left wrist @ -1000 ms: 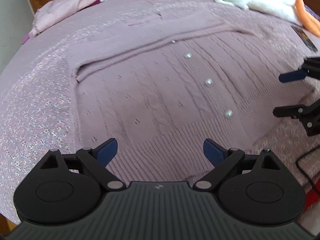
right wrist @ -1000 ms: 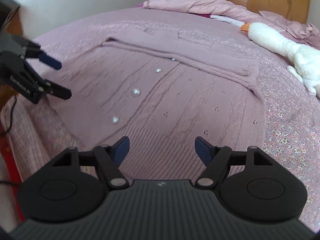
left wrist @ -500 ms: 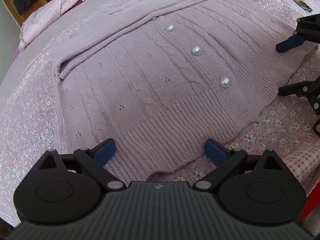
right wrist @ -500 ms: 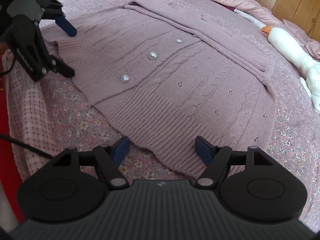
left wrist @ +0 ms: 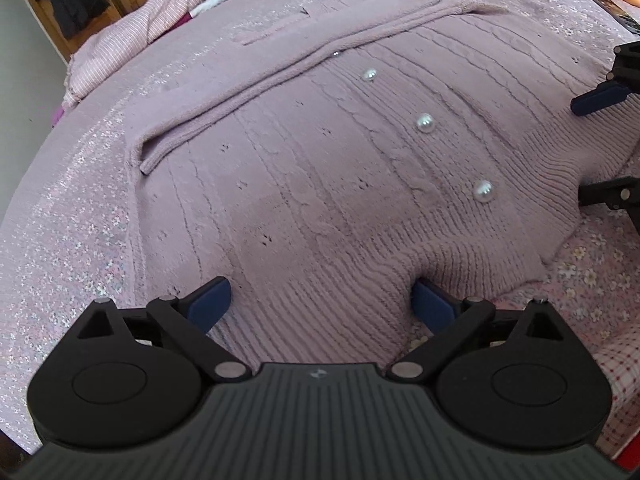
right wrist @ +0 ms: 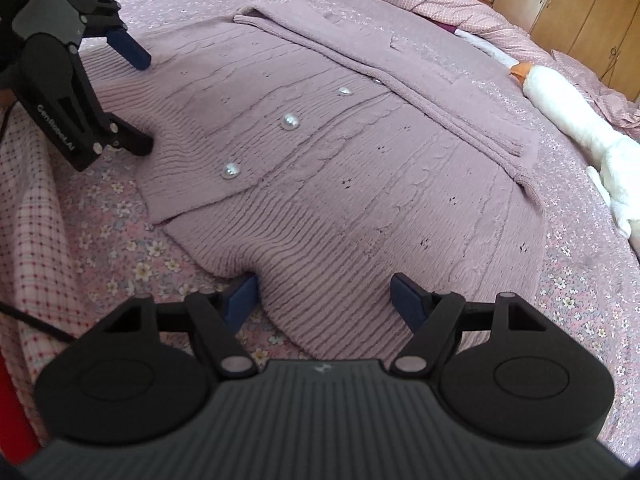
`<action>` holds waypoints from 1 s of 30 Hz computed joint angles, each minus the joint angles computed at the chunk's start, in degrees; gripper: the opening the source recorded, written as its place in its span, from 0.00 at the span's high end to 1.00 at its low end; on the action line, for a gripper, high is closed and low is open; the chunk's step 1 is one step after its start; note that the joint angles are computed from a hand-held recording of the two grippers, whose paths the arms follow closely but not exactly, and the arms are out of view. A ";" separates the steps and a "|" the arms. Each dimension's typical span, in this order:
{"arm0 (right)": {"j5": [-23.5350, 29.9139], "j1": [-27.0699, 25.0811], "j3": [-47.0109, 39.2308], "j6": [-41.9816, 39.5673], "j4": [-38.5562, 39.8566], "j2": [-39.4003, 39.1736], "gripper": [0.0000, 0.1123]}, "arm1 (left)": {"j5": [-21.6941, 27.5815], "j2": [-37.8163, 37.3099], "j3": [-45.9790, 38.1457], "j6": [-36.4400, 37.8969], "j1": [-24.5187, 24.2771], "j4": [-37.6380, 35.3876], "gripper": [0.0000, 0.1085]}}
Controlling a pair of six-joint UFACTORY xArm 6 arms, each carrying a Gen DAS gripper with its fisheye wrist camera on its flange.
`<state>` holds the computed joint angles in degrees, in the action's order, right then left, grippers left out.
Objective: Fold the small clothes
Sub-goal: 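Grasp the cardigan hem with the left tool while the right tool grasps it too, then lift the hem with both tools and fold it toward the collar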
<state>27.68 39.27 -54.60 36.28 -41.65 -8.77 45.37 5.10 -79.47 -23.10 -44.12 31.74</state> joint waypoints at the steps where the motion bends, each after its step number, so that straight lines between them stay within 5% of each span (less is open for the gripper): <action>1: -0.06 -0.02 0.05 0.46 -0.49 -0.01 0.34 | -0.11 0.29 -0.15 -0.22 -0.07 0.30 0.08; 13: 0.68 -0.14 -0.61 -2.26 1.77 0.43 0.34 | 1.87 1.29 -1.45 0.03 0.37 -2.48 0.10; 17: 1.43 0.33 -1.38 0.54 -2.22 1.52 0.40 | -0.72 0.12 0.52 0.50 0.48 -2.89 0.29; 22: 1.93 0.62 -1.86 1.41 -3.61 2.01 0.66 | -2.10 -0.21 1.12 0.64 0.22 -3.07 0.55; 24: 2.77 0.91 -2.25 1.93 -4.72 2.29 0.73 | -1.88 -0.03 0.57 0.33 0.03 -2.86 0.74; 26: 4.12 1.44 -2.91 2.37 -5.95 2.54 0.87 | -1.43 0.08 -0.30 -0.56 0.03 -3.09 0.81; 30: 4.27 1.16 -3.46 5.75 -7.75 1.80 0.88 | -2.17 0.10 -1.67 -3.58 0.40 -2.70 0.84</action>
